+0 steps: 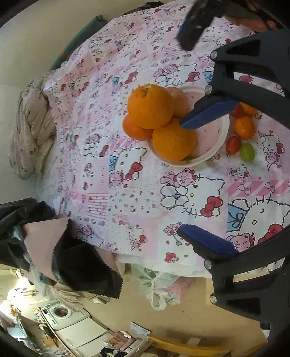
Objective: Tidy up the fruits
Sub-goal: 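Lower the held orange onto the plate and open the right tool, then withdraw both tools from the plate toward the loose small fruits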
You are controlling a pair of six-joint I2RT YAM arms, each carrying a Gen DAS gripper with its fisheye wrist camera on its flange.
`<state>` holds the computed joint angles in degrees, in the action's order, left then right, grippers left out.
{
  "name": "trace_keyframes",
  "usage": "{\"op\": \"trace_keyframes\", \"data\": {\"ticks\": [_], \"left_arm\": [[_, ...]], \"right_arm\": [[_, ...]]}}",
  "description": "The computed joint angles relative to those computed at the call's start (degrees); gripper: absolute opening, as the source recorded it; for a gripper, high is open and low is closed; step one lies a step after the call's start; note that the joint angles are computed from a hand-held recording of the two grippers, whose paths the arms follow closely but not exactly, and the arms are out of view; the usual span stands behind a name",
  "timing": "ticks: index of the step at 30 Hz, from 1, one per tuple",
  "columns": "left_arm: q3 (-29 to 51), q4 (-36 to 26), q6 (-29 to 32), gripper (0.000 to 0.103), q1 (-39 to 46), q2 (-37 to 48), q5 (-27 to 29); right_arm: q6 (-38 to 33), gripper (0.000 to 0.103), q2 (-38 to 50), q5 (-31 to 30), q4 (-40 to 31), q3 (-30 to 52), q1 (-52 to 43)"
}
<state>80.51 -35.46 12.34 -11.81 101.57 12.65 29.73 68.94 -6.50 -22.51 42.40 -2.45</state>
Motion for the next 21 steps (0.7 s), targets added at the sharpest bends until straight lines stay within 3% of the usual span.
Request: {"op": "trace_keyframes", "data": {"ticks": [10, 21], "left_arm": [[-6.62, 0.14, 1.25, 0.085, 1.18, -4.8, 0.95], [-12.88, -0.35, 3.18, 0.085, 1.89, -8.5, -0.3]], "right_arm": [[5.8, 0.094, -10.05, 2.43, -5.11, -5.62, 4.35], [14.54, 0.094, -12.2, 4.35, -4.98, -11.19, 9.7]]}}
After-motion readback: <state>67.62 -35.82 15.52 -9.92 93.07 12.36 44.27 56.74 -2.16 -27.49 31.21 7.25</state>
